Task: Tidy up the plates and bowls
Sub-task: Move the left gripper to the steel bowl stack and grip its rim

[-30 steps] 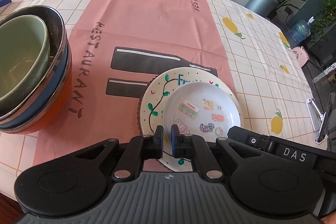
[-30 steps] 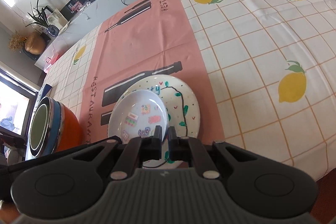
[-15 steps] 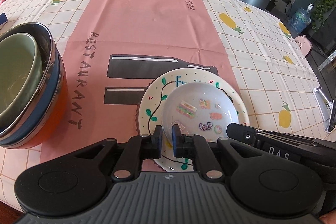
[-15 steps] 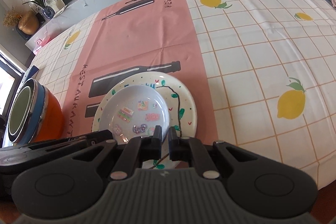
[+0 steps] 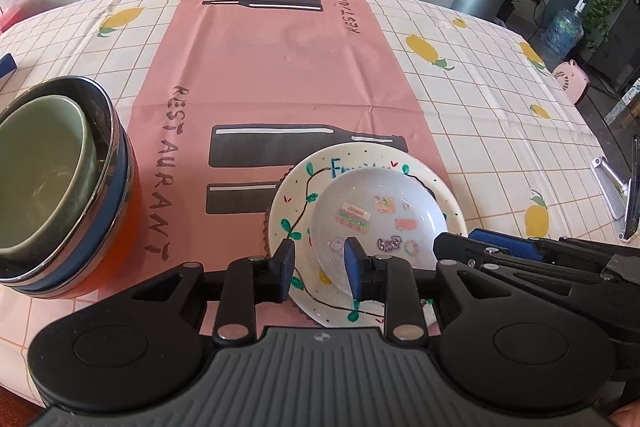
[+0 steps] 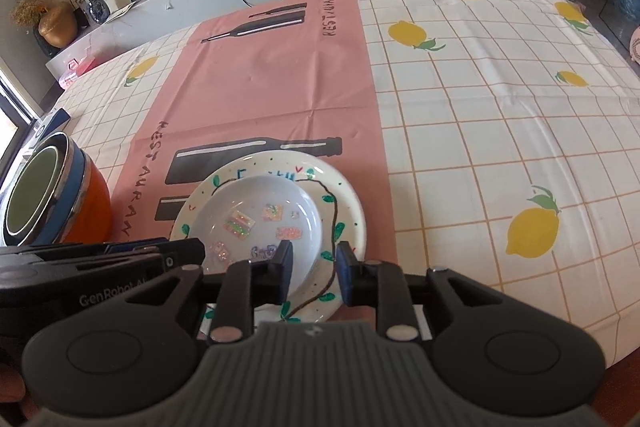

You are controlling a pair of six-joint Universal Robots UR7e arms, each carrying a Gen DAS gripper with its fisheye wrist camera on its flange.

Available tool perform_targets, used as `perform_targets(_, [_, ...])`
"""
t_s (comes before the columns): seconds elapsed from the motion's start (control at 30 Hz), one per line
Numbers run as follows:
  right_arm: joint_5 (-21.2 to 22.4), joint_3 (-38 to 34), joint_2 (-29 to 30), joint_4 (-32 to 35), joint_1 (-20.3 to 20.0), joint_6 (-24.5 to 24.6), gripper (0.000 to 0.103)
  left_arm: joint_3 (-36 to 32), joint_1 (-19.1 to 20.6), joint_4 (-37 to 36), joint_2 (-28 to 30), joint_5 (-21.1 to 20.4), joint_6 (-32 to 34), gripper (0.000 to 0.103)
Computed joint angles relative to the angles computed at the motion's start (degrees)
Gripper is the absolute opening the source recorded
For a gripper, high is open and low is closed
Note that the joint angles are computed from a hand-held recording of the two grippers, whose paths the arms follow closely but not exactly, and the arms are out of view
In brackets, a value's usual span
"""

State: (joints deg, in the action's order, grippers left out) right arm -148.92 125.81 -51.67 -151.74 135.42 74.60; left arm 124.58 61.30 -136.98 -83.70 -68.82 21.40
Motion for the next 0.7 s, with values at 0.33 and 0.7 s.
perform_targets(0.33, [1.20, -1.78, 0.06, 4.94, 3.06, -0.64, 0.034, -0.22, 1.02, 5.40, -4.53, -3.43, 4.47, 0.032])
perform_targets(0.7, [2.63, -3.60, 2.04, 0.39, 4.68, -4.33, 0.041, -1.92, 3.81, 7.12, -10.01, -8.25, 7.90, 0.037])
